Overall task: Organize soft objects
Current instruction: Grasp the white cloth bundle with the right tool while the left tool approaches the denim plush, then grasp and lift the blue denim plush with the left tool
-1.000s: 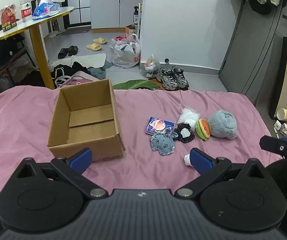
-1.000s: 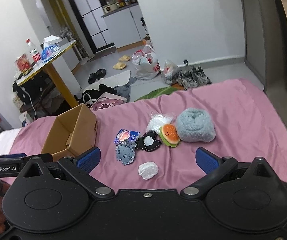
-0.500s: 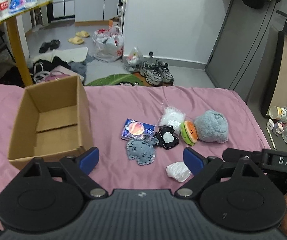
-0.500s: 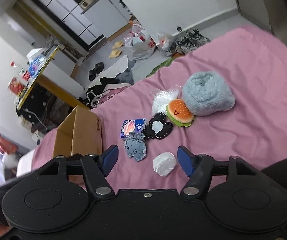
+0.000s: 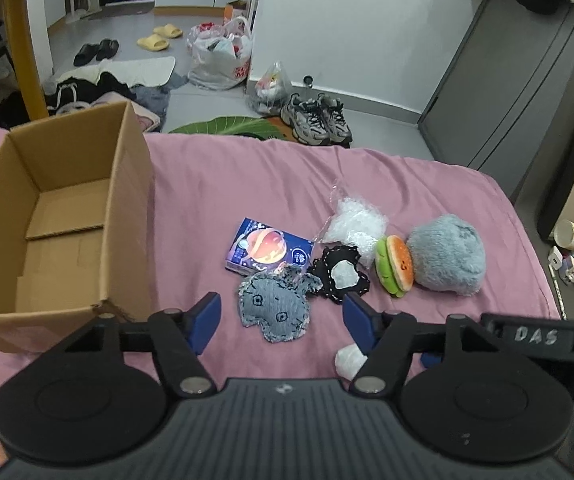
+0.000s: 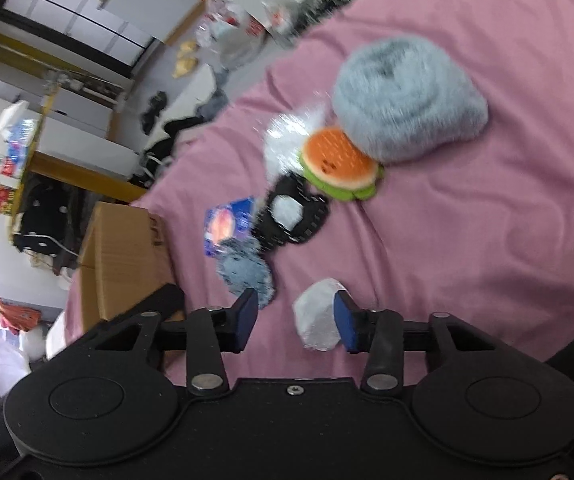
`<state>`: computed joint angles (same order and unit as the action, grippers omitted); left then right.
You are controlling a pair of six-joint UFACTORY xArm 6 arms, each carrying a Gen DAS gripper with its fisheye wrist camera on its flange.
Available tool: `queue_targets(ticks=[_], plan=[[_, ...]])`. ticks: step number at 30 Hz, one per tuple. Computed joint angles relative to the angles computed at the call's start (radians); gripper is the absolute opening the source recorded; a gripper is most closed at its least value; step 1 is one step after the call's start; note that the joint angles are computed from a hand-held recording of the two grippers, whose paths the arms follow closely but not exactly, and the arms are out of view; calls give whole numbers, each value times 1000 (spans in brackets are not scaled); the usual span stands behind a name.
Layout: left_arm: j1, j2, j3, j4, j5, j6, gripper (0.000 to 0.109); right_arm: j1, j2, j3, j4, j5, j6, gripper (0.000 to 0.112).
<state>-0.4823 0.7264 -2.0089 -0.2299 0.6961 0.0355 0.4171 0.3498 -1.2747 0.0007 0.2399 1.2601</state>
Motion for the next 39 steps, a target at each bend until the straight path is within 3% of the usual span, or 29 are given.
queue_targets(ticks=[5, 8, 11, 15, 21, 27, 33, 36, 39], plan=[[2, 70, -79, 7, 27, -36, 57, 2, 37, -41, 109, 41, -79, 38], [1, 78, -70, 0, -18, -47, 56, 3, 58, -62, 184, 55, -143, 38], [4, 138, -155, -24, 30, -51, 56, 1, 79, -83, 253, 70, -200, 38], [0, 187, -212, -4, 62, -72, 56, 1, 96, -108, 332, 92, -282, 51], [0, 239, -265, 11, 81, -115, 57, 0, 125, -149, 380, 131, -351, 51], [8, 320, -393, -8, 174, -156, 59, 3, 148, -173, 337, 131, -369, 44], [9, 325, -382, -26, 150, -171, 58, -11, 105, -115, 65, 107, -94, 43], [6, 284, -301, -34, 92, -164, 53, -16, 91, -100, -64, 107, 32, 43], [6, 256, -252, -54, 68, -156, 36, -17, 77, -79, -101, 86, 65, 43]])
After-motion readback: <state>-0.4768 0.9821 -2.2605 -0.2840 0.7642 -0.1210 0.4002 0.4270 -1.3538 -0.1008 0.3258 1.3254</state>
